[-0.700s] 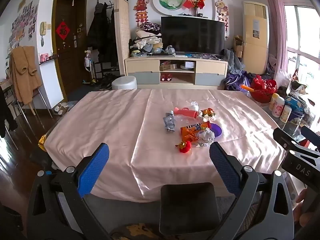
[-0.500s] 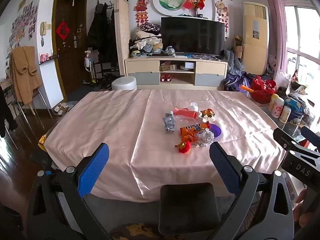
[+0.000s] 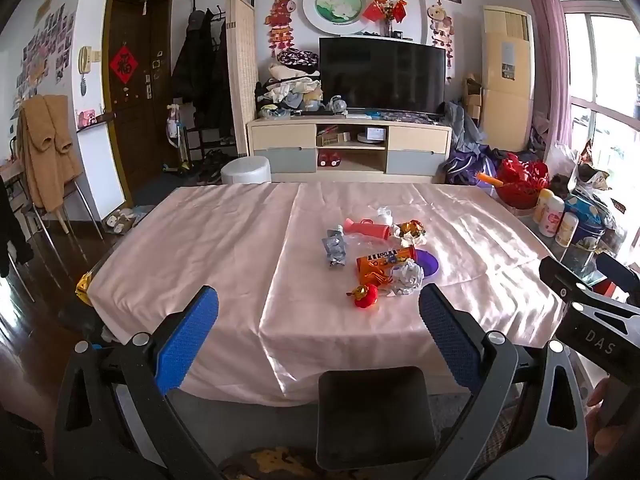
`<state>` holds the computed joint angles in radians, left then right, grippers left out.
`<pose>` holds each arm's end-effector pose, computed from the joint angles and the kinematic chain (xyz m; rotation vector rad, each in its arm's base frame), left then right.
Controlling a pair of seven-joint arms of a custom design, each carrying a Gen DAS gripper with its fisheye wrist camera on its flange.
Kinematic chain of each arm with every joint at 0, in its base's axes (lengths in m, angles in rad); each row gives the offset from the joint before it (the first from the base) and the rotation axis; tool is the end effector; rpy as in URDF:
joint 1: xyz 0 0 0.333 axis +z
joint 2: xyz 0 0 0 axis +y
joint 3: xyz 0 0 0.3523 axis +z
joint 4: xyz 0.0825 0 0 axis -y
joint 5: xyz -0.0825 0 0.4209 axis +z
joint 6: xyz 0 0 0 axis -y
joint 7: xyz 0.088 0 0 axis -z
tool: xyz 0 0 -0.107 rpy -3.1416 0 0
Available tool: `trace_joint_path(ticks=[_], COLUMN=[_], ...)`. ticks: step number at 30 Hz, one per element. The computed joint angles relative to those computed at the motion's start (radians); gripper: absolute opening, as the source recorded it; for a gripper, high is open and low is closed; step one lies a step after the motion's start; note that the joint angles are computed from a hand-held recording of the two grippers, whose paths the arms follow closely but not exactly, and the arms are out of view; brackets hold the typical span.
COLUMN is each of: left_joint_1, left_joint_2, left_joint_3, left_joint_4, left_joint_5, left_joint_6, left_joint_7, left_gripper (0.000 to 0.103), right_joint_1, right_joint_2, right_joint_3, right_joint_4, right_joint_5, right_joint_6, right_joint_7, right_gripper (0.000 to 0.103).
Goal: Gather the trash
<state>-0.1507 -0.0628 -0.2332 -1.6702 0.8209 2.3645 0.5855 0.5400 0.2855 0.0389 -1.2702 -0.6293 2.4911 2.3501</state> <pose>0.5781 -0.2299 0.7424 -1.7066 1.3655 -0.7523 0.6177 0.4007 0.7431 -1.6221 1.4554 -0.8053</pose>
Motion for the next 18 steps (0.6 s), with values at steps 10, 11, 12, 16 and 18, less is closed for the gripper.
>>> trace_joint_path(ticks=[10, 11, 12, 16, 18], left_joint_1=[0.013, 0.013, 0.014, 0.015, 0.015], left_joint_2=[-0.013, -0.013, -0.013, -0.013, -0.013], left_joint_3=[0.0, -0.001, -0.001, -0.002, -0.002], left_joint_4=[-0.019, -0.018, -0.019, -0.018, -0.017], left_joint_5=[0.002, 0.002, 0.001, 0.001, 0.002], left_joint_6=[0.023, 0.023, 0.025, 0.024, 0.023], left_joint_7=[-0.005, -0.005, -0.005, -0.004, -0.005], left_gripper=[0.095, 0.095, 0.095, 0.095, 0.095], right_joint_1=[-0.002, -0.002, -0.003, -0.003, -0.003], right_joint_2=[-0.018, -0.019, -0.019, -0.019, -0.018], right_joint_3=[0.0, 0.0, 0.001, 0.002, 0.002], right_joint_4=[-0.028, -0.03, -0.031, -0.029, -0.028], right_joint_5=[-0.023, -0.023, -0.023, -0.024, -0.026], right_joint_6=[0.024, 0.026, 0.028, 0.025, 0.024], right_joint_7=[0.033, 0.033, 0.033, 0.034, 0.034], right_gripper=[0.1, 0.1, 0.1, 0.1, 0.1])
